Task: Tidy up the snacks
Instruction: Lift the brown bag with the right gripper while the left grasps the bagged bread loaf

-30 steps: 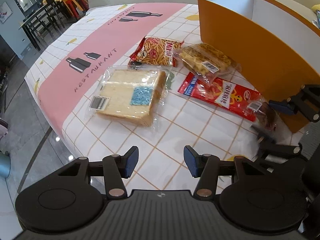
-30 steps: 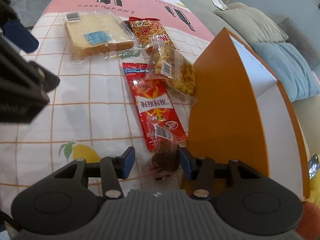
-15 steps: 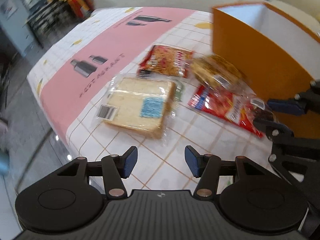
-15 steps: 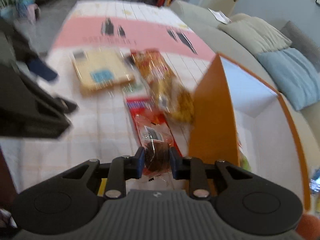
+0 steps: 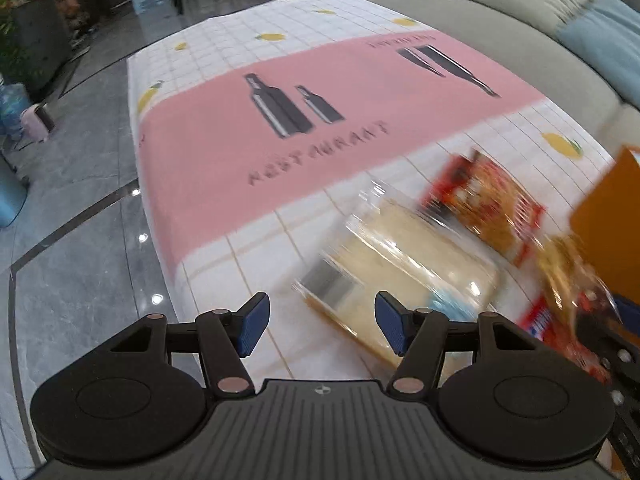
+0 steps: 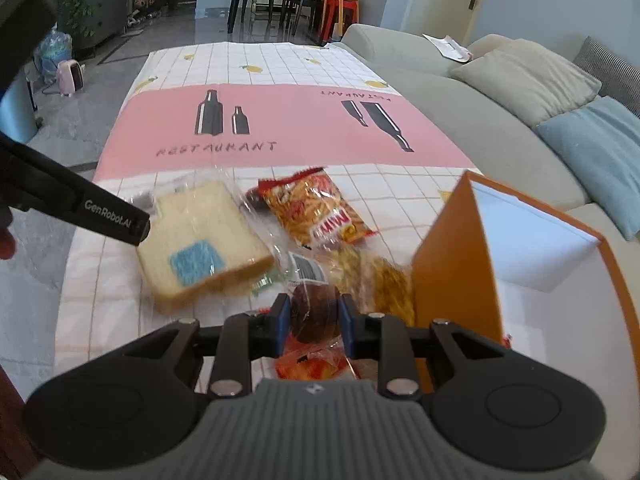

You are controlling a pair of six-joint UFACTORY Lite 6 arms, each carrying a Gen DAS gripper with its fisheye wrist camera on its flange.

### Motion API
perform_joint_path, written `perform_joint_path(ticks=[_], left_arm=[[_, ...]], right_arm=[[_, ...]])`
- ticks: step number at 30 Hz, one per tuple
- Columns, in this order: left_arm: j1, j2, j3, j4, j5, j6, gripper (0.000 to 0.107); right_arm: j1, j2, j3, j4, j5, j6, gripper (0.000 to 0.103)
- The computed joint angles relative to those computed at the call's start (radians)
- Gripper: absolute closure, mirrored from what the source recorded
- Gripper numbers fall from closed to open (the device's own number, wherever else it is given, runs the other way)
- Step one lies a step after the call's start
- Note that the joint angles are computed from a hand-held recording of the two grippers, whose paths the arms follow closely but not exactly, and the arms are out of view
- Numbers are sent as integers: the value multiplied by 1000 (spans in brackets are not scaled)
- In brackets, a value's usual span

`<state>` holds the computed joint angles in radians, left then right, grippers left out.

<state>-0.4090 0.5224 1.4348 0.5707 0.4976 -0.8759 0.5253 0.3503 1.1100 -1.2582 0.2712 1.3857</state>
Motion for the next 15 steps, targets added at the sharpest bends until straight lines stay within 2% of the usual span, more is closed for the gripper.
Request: perform_joint_path(ticks=[5,8,10,13,15], left_arm=[[66,101,75,-28,-24,15,35],[80,121,80,-51,-62,35,27],[81,129,83,-39,-78,27,22],[99,148,96,-118,-115,88,17],[121,157,100,-253,-150,205,17]], right_arm=[[-14,76,85,77,-27,-75,79],[-26,103,107,99,-49,-102,79],[-40,126,127,174,-65,-177,79],[-58,142,134,247,-84,-240,79],[-71,153,138,300,-104,-292,79]])
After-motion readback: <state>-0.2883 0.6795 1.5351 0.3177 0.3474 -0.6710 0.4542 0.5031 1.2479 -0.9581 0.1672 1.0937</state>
